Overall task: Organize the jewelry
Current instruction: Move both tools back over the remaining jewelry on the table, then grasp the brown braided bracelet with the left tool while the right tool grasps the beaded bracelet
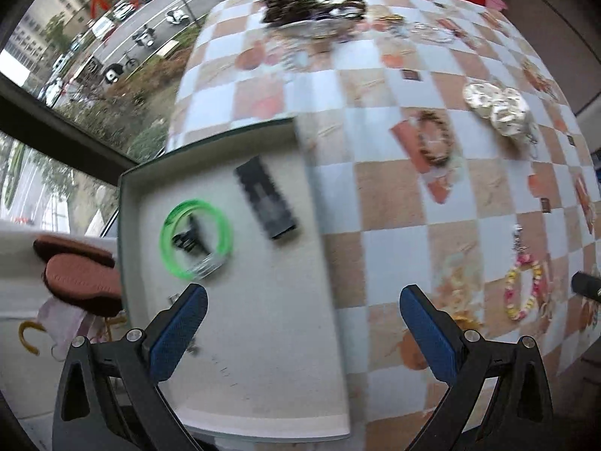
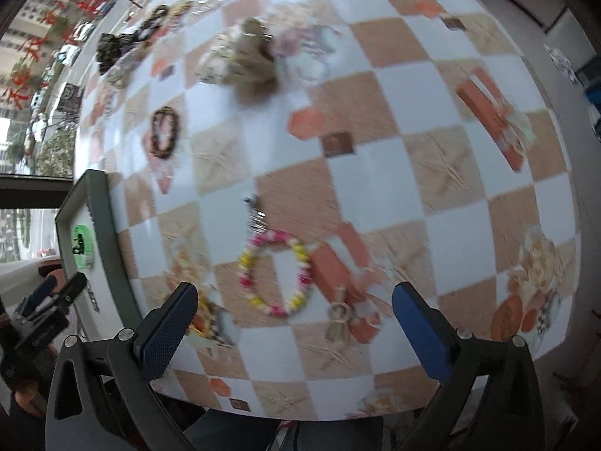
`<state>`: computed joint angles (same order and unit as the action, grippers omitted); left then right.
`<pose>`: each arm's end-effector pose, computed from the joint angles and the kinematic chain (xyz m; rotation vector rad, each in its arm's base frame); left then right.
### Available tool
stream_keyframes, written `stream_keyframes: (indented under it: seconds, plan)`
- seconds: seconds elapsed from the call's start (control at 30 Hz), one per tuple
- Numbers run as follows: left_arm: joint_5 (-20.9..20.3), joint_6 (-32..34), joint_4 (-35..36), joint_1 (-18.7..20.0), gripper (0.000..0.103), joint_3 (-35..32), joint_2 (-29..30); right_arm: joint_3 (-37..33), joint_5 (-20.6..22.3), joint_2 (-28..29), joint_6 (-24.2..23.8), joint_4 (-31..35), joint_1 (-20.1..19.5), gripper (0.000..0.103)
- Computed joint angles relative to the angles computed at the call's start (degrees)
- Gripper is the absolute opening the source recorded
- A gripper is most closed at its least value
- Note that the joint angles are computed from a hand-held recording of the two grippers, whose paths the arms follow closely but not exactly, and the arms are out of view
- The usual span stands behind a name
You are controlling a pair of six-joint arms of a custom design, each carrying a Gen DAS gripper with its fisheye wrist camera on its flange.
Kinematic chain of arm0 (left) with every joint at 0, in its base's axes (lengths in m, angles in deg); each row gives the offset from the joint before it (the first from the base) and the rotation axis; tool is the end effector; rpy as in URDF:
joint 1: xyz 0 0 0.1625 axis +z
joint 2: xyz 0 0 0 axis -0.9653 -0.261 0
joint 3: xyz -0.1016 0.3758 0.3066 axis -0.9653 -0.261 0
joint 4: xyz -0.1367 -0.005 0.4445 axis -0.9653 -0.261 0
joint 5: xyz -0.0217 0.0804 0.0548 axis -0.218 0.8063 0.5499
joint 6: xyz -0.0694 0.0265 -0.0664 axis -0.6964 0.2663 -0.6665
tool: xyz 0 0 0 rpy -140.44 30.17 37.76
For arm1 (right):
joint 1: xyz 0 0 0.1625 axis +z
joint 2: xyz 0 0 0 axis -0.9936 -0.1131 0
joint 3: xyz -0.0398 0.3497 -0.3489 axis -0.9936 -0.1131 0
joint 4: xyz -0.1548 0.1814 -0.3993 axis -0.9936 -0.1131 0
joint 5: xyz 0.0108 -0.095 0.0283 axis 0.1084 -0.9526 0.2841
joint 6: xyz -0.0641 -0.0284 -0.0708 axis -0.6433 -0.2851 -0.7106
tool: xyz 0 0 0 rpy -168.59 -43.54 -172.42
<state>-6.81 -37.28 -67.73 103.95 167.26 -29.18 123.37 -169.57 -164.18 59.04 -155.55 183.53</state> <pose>-0.3410 -0.3996 0.1399 0.6798 2.2312 0.0334 0.1260 -0.2485 0.3362 -0.8330 -2.4958 0.3542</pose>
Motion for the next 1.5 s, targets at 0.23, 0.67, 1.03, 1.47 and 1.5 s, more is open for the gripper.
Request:
stream_keyframes:
  seconds: [0.23,0.67,1.03,1.47,1.5]
  plan:
    - [-2.48,2.92,-2.62,-0.93,0.103,-1.08,3.85,0.96,-0.58,-2.2,-0.94,2.8,-1.94,0.103]
    - [-4.42,3.85,-7.34,0.64,0.103,-2.7,9.37,2.15,-1.29,1.82,-7.82,-0.69,-4.07,0.103]
    - [-2.26,5.52,-14.81,2.79,0.103,-6.45,16.21,1.94,-4.32,8.92,-10.96,-3.47,-3.84,0.084]
    - [-1.59,9.25,-18.08,4.66,0.092,-10.49,23.48,1.14,-10.25,17.46,-10.99,-4.57,1.83,0.075]
    - [-1.64,9.54,-18.45,4.66,0.092,-10.56,23.64,1.06,-10.5,18.14,-11.5,-5.17,2.38,0.073]
